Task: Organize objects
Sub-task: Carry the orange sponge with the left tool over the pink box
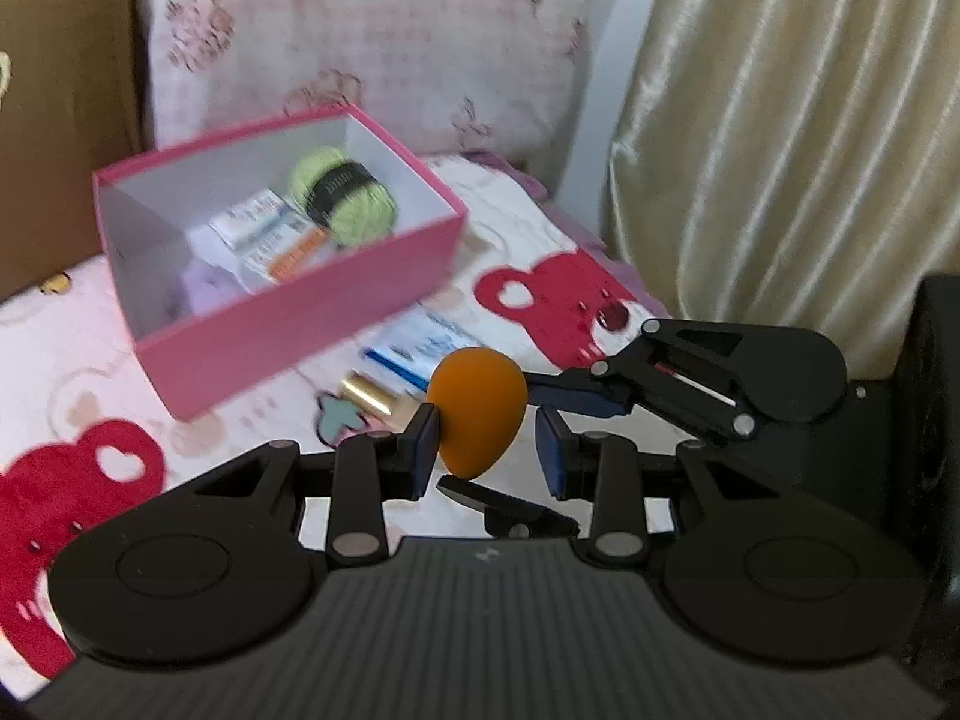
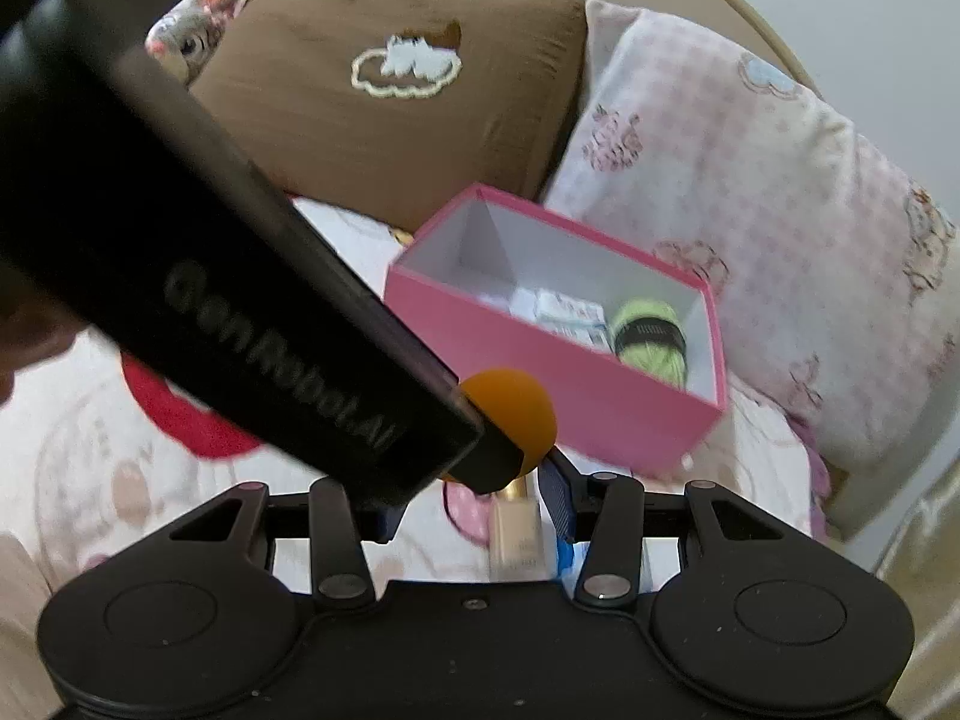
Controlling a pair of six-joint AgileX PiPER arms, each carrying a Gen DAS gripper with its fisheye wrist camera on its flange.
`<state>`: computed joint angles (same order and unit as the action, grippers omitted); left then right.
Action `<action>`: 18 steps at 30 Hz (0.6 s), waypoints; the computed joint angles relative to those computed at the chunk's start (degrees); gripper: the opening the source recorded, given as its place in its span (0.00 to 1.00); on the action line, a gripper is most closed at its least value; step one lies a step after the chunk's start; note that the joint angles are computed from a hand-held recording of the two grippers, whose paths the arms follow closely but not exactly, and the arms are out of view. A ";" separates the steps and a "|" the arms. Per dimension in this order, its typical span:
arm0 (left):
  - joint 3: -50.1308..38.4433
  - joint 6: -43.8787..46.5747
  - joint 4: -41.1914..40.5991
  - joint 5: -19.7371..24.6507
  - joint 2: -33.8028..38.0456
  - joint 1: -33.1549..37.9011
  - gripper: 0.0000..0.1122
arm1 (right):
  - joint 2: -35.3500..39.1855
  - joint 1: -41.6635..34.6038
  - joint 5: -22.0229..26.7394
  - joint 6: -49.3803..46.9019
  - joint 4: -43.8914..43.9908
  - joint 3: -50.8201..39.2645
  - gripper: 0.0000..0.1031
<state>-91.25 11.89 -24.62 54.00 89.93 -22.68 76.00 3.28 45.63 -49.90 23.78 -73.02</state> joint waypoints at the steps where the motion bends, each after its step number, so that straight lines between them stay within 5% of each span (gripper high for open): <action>1: -1.87 -0.24 -0.46 1.31 0.73 0.75 0.29 | 1.24 -0.05 0.50 -0.14 0.44 -2.07 0.49; 11: -20.19 -5.52 0.50 7.11 10.30 4.84 0.30 | 13.27 -0.18 4.73 -4.31 3.80 -20.20 0.46; 18: -36.02 -9.29 2.19 11.76 19.92 6.15 0.30 | 25.17 -2.46 13.07 -1.45 7.05 -37.55 0.46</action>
